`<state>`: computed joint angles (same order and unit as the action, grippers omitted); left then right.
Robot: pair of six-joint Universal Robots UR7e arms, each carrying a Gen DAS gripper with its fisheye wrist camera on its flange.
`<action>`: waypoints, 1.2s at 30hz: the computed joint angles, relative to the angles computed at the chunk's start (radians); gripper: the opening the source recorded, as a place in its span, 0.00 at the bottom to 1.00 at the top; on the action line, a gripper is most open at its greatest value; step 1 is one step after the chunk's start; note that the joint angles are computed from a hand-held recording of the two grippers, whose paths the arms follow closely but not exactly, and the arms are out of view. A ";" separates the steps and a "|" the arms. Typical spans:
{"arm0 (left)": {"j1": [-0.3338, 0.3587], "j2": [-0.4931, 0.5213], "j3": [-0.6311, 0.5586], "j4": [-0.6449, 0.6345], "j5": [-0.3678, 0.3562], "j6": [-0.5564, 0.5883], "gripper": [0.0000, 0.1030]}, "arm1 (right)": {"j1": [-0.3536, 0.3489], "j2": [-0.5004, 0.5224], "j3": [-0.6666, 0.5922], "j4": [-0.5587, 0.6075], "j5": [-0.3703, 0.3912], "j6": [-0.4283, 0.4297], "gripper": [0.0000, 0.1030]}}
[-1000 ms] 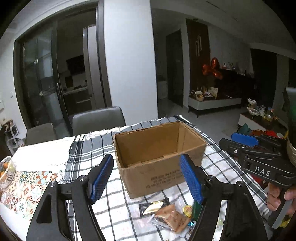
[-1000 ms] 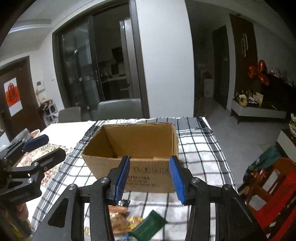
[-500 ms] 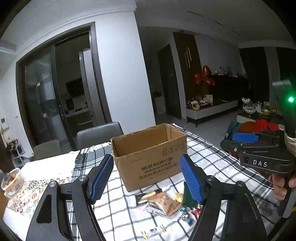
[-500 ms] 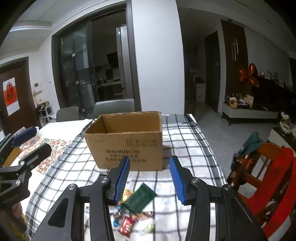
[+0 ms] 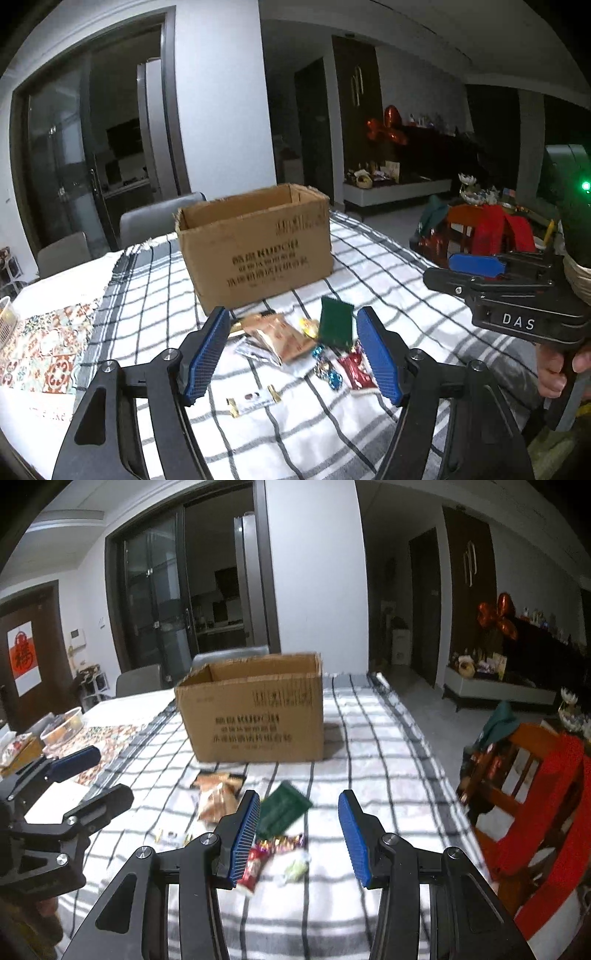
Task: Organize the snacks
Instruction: 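Grasp a blue-wrapped chocolate with the left tool while the right tool grasps a green candy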
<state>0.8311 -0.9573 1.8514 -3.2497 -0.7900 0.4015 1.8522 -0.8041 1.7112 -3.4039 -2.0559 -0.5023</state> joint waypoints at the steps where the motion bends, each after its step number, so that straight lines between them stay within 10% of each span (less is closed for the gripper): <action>1: 0.002 0.002 0.005 -0.003 -0.004 0.001 0.65 | -0.006 0.000 0.007 0.009 0.003 0.009 0.44; 36: 0.126 0.127 -0.137 0.315 -0.114 -0.132 0.26 | -0.087 0.084 -0.041 0.154 0.031 0.033 0.33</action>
